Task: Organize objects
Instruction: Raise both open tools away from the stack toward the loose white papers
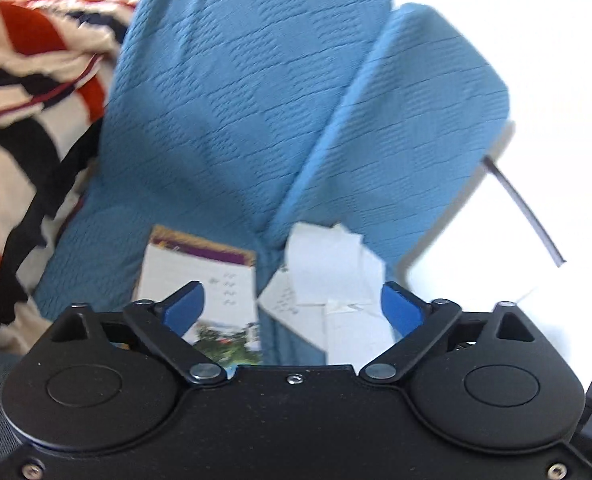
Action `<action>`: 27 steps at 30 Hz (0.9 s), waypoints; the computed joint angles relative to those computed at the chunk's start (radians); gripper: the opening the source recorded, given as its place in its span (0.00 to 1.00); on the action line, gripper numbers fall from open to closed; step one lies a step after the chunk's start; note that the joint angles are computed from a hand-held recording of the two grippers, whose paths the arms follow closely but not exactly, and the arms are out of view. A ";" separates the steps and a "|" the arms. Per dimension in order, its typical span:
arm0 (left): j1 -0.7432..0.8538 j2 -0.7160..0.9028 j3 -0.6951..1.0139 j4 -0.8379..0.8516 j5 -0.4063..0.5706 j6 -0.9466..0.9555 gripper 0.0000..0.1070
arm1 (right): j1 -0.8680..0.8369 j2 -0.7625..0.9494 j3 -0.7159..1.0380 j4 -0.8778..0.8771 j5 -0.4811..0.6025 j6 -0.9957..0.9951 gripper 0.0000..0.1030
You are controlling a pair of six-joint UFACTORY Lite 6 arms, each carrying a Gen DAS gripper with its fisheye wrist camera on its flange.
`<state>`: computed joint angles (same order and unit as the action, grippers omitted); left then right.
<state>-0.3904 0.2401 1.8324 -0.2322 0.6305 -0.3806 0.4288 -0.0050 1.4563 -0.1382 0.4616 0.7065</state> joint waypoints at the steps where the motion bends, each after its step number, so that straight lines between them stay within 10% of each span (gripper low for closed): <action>1: -0.011 -0.003 0.017 0.013 0.007 -0.006 0.96 | -0.002 -0.018 -0.004 -0.008 0.009 0.001 0.42; 10: -0.105 0.005 0.173 0.113 0.096 -0.046 0.96 | 0.015 -0.212 -0.164 -0.121 0.065 0.102 0.42; 27: -0.282 -0.040 -0.053 0.274 0.020 -0.215 0.96 | 0.054 -0.435 -0.425 -0.243 0.154 0.237 0.42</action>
<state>-0.6725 0.2003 1.7792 0.0418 0.6509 -0.5951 0.4830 -0.4400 1.0316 -0.3810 0.6160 0.9433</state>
